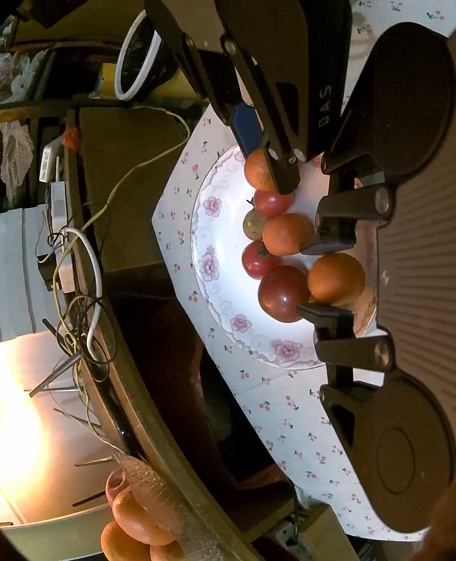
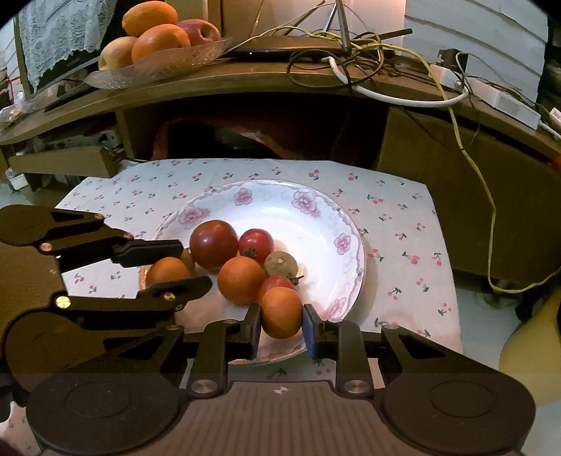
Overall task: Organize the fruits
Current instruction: 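Carry the orange over the plate while right carries its orange there, then open left gripper to release the orange while right releases its orange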
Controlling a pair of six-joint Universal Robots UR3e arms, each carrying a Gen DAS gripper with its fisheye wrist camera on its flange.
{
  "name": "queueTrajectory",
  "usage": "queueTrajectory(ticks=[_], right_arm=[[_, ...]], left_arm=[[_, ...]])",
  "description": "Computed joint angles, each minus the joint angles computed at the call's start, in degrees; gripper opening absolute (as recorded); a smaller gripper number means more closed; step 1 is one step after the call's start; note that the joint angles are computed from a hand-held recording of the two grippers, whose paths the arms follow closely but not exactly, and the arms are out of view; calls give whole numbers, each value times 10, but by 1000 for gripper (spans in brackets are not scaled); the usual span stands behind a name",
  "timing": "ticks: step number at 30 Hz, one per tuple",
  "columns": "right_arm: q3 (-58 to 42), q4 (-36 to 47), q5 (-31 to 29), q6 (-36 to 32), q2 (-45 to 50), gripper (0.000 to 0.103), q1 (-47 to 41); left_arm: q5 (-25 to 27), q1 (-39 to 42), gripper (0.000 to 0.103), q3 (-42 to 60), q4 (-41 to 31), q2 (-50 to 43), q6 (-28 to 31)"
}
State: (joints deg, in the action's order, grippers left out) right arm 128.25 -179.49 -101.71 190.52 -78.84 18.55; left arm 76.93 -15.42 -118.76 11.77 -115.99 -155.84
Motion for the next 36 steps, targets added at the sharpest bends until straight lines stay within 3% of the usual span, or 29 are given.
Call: queueTrajectory(ticks=[19,36], right_arm=[[1,-13,-11,5,-15,35,-5],[32,-22,-36,29,-64,45,11]], left_arm=[[-17,20,38,-6,-14,35,-31],[2,37,62,-91,-5,132,-60]])
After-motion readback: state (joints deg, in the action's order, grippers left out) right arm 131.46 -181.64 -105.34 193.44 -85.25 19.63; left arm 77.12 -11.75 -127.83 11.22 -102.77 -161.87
